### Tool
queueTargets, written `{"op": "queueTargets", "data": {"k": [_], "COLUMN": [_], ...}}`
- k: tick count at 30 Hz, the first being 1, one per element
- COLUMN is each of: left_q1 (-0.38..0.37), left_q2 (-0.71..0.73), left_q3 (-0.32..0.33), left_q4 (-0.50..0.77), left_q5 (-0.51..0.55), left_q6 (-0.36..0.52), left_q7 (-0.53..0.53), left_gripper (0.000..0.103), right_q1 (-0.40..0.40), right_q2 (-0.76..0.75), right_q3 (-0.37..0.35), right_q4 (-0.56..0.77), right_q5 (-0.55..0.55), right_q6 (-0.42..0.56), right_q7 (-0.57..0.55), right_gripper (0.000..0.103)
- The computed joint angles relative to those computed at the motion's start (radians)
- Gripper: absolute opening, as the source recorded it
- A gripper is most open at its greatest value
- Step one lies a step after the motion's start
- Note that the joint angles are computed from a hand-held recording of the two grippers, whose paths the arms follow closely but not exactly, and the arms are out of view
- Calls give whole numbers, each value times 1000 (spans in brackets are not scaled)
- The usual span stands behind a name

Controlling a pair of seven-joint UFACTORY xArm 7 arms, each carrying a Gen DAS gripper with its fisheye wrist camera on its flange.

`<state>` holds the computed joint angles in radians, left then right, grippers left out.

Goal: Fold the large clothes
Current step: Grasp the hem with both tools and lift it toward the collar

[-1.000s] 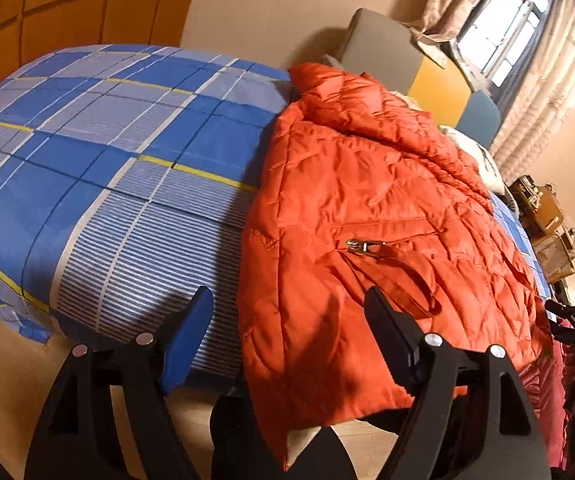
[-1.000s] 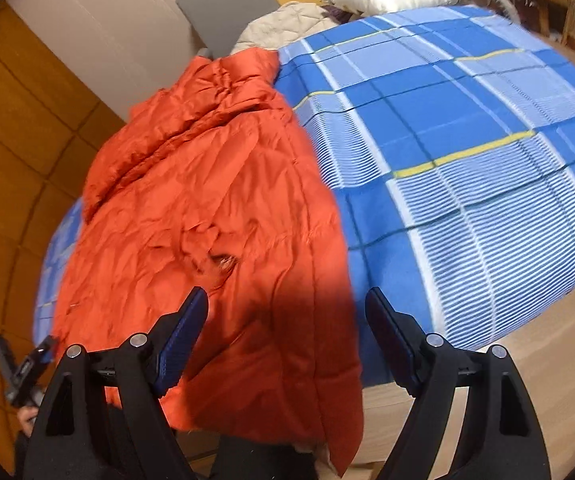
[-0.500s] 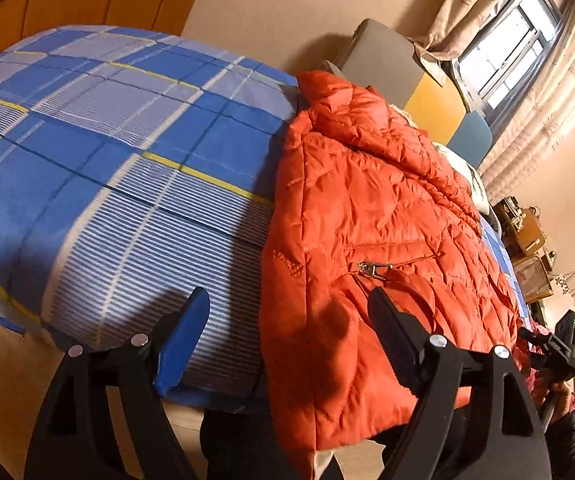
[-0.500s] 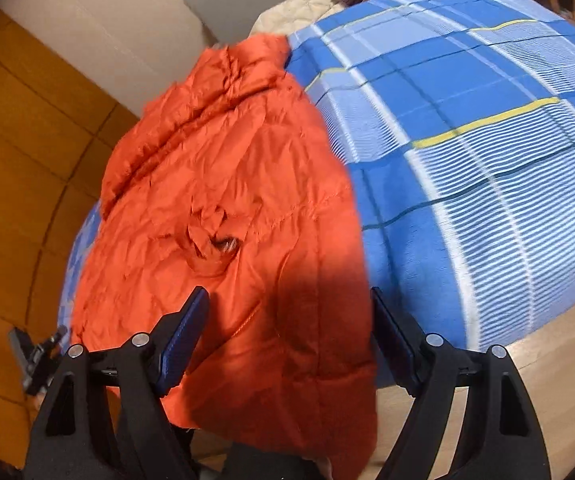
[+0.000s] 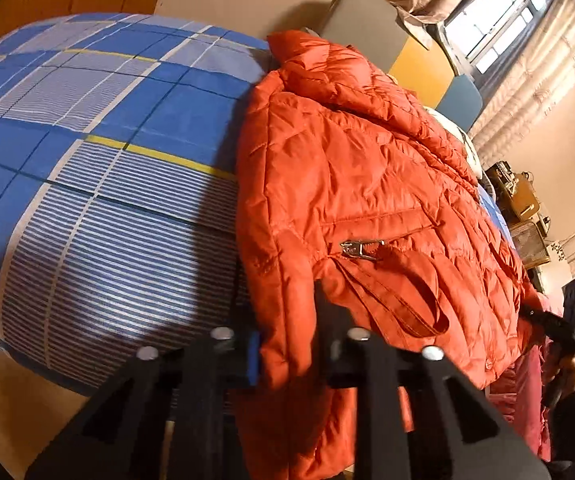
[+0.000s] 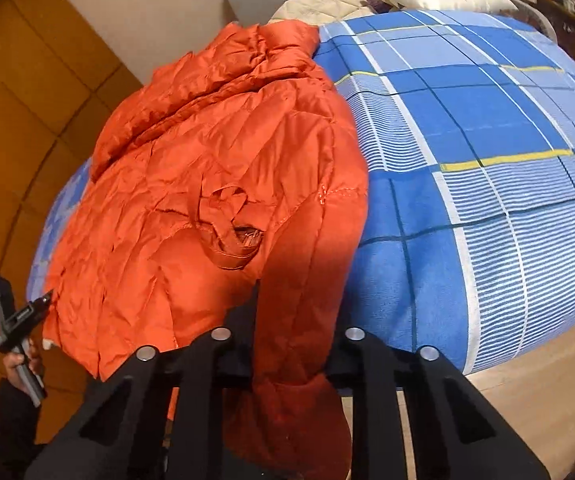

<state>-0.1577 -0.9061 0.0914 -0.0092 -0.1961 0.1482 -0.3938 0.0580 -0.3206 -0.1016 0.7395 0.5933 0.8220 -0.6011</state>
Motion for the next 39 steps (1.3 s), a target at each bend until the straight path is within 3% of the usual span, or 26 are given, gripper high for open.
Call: {"op": "queueTargets", "data": {"k": [7, 16, 20, 23, 26, 34, 39], "left_q1": [43, 69, 71, 74, 69, 27, -20], "left_q2": [-222, -771, -911, -914, -832, -511, -295], "left_q3": [-45, -83, -79, -62, -43, 62, 94], "left_q4": [-38, -105, -99, -79, -40, 79, 189], "left_q5": [26, 35, 36, 36, 31, -33, -61], "left_q6": [156, 591, 687, 673, 591, 272, 141], "left_q7": [-17, -112, -132, -113, -74, 49, 108], "left_gripper": [7, 6, 6, 6, 6, 6, 6], "right_q1": [-6, -22, -15, 4, 26, 80, 68], "right_q2": [-88, -280, -325, -324, -313, -168, -18], "right_q3": [-20, -77, -95, -107, -117, -127, -99], "right_q4": [-34, -104, -101, -70, -31, 128, 267], "right_q5": [-12, -35, -21, 5, 45, 198, 277], "right_q6": [48, 164, 178, 178, 174, 114, 98], "right_q7": [-22, -22, -14, -21, -26, -53, -49], "right_gripper": [13, 11, 10, 9, 9, 9, 9]}}
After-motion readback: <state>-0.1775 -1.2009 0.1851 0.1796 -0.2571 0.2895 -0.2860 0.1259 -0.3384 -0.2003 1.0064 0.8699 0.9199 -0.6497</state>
